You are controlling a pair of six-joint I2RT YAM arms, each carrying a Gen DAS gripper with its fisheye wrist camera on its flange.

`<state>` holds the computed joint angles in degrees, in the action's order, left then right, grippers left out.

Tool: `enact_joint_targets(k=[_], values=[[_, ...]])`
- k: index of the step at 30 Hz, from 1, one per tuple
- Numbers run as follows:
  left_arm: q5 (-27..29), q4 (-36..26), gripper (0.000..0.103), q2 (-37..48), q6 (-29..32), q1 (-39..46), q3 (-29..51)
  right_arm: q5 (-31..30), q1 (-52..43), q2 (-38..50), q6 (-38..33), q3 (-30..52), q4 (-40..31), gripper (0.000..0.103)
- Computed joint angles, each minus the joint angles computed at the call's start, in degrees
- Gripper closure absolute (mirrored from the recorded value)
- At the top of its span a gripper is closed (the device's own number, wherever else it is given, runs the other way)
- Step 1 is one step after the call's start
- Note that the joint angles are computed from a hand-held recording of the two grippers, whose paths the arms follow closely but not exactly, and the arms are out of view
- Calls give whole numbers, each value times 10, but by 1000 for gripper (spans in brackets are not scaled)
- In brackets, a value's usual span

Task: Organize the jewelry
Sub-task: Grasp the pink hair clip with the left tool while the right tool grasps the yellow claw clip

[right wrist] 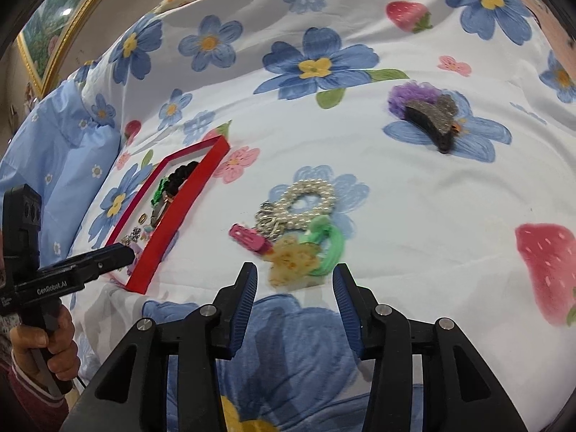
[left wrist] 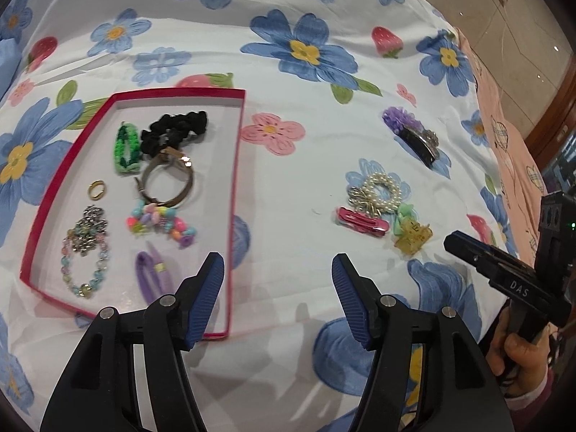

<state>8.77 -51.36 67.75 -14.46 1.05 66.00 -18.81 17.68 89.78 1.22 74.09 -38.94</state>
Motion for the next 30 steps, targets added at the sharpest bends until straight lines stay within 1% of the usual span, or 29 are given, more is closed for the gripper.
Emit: enact_joint_targets(k=[5,10,11,13,23,24,25,26,27,30], values=[[-15,10,40,27,-13,-36,9,-12,-19,5,-4,8,-1,57],[-28,16,39,45,-24,-53,12,-24,-14,26,-22,24,-13,57],[-28,16,39,47,-24,-53,11,-23,-11,29,-25,23,-12,57],[-33,16,39,52,-28,-55,11,-25,-6,36,-28,25,-8,50],[-47,22,39,88,-48,-71,19,-8,22,95,-70,70,-11,49],[-49,23,39,93,-52,-75,22,-5,24,101,-74,74,-11,49],[-51,24,39,99,-55,-80,27,2,26,109,-80,79,-12,53],[-53,24,39,104,-58,-84,31,3,26,114,-84,82,-13,61],[-55,25,39,111,-61,-90,37,-3,22,114,-85,80,-10,65],[-63,30,36,135,-67,-111,57,-21,4,98,-87,69,0,66]])
